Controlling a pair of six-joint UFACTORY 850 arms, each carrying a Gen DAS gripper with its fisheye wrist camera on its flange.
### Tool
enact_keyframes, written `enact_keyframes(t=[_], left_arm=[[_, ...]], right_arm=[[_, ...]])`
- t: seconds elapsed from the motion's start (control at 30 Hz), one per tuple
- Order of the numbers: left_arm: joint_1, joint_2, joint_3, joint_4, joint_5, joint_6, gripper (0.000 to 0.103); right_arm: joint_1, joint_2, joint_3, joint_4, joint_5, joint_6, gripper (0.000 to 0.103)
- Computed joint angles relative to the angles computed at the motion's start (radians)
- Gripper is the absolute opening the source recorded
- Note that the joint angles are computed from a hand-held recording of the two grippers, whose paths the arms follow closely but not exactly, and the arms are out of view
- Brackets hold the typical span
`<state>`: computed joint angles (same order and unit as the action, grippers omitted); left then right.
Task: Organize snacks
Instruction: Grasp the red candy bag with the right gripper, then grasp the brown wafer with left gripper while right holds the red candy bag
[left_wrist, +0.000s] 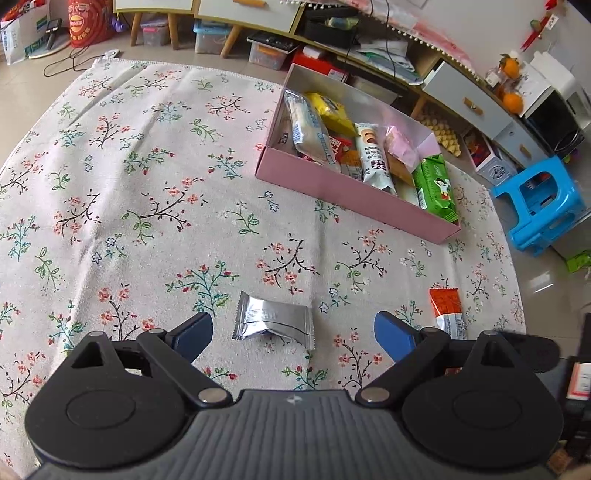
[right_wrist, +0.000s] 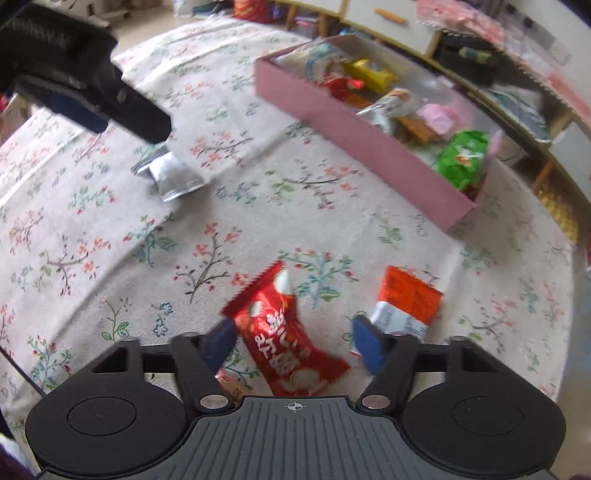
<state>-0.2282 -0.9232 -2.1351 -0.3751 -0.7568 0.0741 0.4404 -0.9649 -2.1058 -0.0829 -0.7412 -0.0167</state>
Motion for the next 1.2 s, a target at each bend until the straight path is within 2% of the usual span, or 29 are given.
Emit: enact_keyframes(t=[0.1, 0.2, 0.3, 0.37, 0.5, 0.6, 0.67, 0.8, 0.87, 1.0, 1.03, 1.1, 1.2], left_arm=[[0.0, -0.001, -0.001, -0.002, -0.001, 0.005, 0.094], [-0.001, 0.012, 0.017, -0.014, 0.017, 0.031, 0.094], [-0.012, 0.034, 0.054, -0.034, 0.046, 0.096, 0.094], [-0.027, 0.047, 0.077, -0.038, 0.058, 0.164, 0.094], [-0.069, 0.079, 0.144, -0.091, 0.074, 0.406, 0.094], [-0.104, 0.096, 0.19, -0.135, 0.064, 0.569, 0.094], [-0.123, 0.094, 0.199, -0.151, 0.04, 0.626, 0.094], [-0.152, 0.102, 0.238, -0.146, 0.058, 0.733, 0.093], [-0.166, 0.103, 0.254, -0.11, 0.075, 0.782, 0.086], [-0.182, 0.078, 0.244, -0.018, 0.073, 0.772, 0.045], [-0.18, 0.085, 0.254, -0.038, 0.092, 0.797, 0.034], [-0.172, 0.081, 0.235, -0.031, 0.088, 0.762, 0.025], [-0.144, 0.078, 0.206, -0.13, 0.083, 0.758, 0.019]], right_arm=[[-0.001, -0.012, -0.032, 0.017, -0.019, -0.005, 0.032], [-0.01, 0.047, 0.032, 0.043, 0.059, 0.039, 0.031], [-0.018, 0.109, 0.099, -0.072, 0.121, 0.285, 0.031], [-0.023, 0.151, 0.152, -0.158, 0.141, 0.473, 0.031], [-0.039, 0.216, 0.24, -0.22, 0.186, 0.653, 0.031], [-0.044, 0.238, 0.263, -0.254, 0.206, 0.742, 0.031], [-0.046, 0.247, 0.268, -0.282, 0.211, 0.787, 0.031], [-0.048, 0.263, 0.285, -0.277, 0.236, 0.813, 0.031], [-0.046, 0.262, 0.287, -0.288, 0.234, 0.822, 0.031], [-0.043, 0.256, 0.281, -0.289, 0.223, 0.815, 0.031], [-0.042, 0.256, 0.281, -0.291, 0.224, 0.817, 0.031], [-0.041, 0.259, 0.284, -0.303, 0.232, 0.83, 0.031], [-0.043, 0.268, 0.296, -0.312, 0.25, 0.843, 0.031]])
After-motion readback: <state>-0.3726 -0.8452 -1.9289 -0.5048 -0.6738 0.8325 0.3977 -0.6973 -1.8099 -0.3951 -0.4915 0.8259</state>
